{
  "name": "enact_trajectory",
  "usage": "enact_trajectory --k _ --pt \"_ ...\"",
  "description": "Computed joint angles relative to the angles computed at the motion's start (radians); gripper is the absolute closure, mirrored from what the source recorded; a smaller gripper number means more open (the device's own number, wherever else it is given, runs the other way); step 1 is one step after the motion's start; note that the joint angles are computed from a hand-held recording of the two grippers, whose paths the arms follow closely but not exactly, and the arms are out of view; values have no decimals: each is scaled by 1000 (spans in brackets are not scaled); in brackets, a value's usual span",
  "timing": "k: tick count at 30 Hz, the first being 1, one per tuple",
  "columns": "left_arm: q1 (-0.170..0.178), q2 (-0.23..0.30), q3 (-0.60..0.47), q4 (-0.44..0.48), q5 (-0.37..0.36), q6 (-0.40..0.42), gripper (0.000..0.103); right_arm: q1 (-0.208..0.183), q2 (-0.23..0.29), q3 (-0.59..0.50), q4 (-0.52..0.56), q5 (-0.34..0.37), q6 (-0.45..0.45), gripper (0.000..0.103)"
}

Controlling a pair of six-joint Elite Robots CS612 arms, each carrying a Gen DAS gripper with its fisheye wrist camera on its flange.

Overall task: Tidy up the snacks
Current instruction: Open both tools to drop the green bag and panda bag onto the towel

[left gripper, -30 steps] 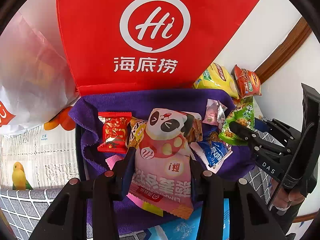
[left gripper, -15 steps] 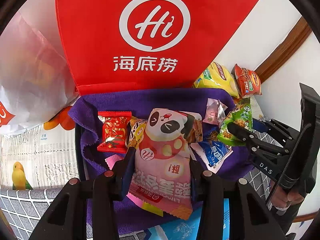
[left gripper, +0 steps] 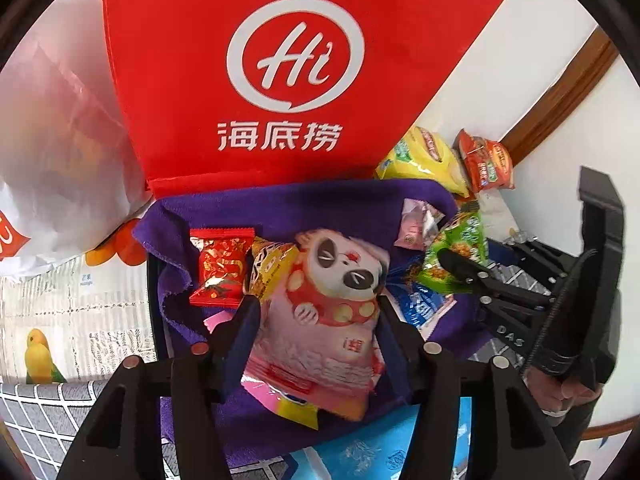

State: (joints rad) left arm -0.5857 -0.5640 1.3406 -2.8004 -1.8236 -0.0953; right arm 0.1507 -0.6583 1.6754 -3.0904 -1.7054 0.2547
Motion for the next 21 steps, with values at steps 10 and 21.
enact_trajectory --k 10,21 --pt "15 -21 26 -62 -37 -9 42 1 4 -8 16 1 -8 66" --pt "22 -55 62 -103 -48 -17 42 17 -3 -10 14 -12 8 43"
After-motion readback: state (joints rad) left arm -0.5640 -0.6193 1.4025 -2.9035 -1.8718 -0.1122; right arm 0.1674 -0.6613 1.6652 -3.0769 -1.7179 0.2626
